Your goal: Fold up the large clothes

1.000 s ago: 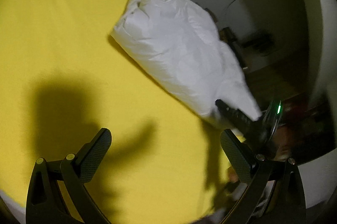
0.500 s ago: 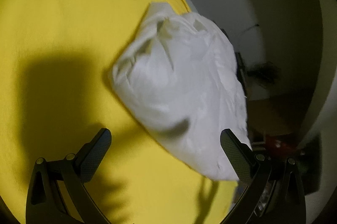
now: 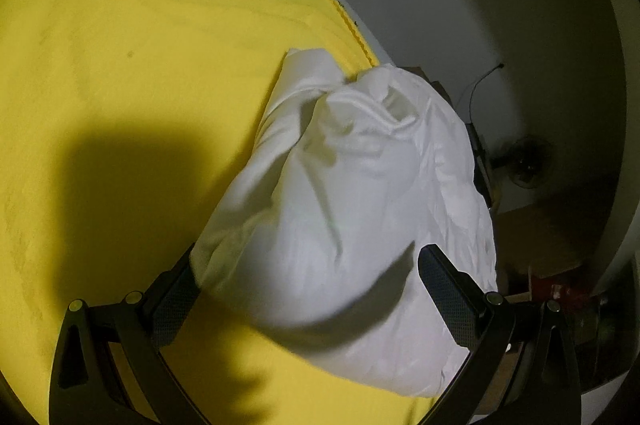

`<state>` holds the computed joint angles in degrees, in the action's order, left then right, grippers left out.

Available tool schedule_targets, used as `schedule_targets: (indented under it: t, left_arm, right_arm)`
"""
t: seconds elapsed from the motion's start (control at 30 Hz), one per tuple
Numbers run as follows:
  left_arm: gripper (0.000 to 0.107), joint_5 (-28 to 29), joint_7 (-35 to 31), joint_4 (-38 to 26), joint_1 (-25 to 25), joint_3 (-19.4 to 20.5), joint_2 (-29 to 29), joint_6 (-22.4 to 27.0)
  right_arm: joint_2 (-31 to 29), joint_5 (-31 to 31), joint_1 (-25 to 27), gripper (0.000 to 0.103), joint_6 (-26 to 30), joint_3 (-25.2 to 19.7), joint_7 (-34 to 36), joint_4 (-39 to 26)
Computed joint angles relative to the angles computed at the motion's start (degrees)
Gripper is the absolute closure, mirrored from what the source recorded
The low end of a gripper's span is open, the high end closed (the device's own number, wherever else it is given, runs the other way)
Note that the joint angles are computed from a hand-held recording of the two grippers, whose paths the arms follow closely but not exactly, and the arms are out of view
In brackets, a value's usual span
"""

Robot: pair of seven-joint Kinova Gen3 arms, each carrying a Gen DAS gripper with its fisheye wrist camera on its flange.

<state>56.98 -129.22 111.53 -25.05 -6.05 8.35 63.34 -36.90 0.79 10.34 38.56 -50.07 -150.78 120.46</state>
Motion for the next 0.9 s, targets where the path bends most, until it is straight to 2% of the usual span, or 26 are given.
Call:
schedule_targets:
  t: [0.2,0.4,0.5,0.63,0.7,0.73,0.77,0.8,0.87,0.9]
  left_arm:
    - [0.005,1.6,1.2,-2.6,0.2,1.2,3.1,0.6]
    - [0.006,5.7,0.2,-4.7,-0.8,2.5,6.6,0.8]
    - [0.006,4.9,2.3,-7.3,-0.2,3.4,8.1,-0.2]
    - [0.009,2.8,6.3,-10.8,-0.1,4.6,10.1,1.0]
    - [0.020,3.0,6.5,-11.2,-1.0,5.0,10.8,2.1]
    - [0.041,2.5,6.4,-11.2,-1.4,5.0,10.9,2.5]
    - [0.055,1.5,6.8,-11.5,-1.2,5.0,11.0,2.1]
    - [0.059,1.2,6.4,-11.4,-1.3,4.6,10.9,2.7]
    - [0.075,1.6,3.5,-10.4,-2.7,5.2,9.8,3.6]
    - [0.077,1.4,2.1,-10.1,-2.7,5.2,8.9,3.4]
  right_arm:
    - [-0.5,-0.1,0.3,0.018,0.6,-1.6,0.7,0.4]
    - [-2.5,-0.7,0.9,0.018,2.2,-2.2,1.7,0.1]
    - [-3.9,-0.8,1.6,0.018,3.5,-3.3,2.9,-0.9]
    - [-5.2,-2.3,3.0,0.018,5.0,-4.3,4.7,-1.5]
    - [-5.6,-3.4,3.3,0.018,5.2,-4.2,5.4,-1.3]
    - [-5.7,-4.0,3.4,0.018,5.4,-4.2,5.6,-1.2]
    - [-5.8,-4.4,3.6,0.018,5.5,-4.2,5.9,-1.2]
    - [-5.7,-4.9,3.9,0.018,5.7,-4.3,6.2,-1.2]
    - [-5.3,-5.4,4.7,0.018,6.2,-4.9,6.7,-1.6]
    - [-5.1,-5.6,5.0,0.018,6.3,-5.1,7.0,-1.8]
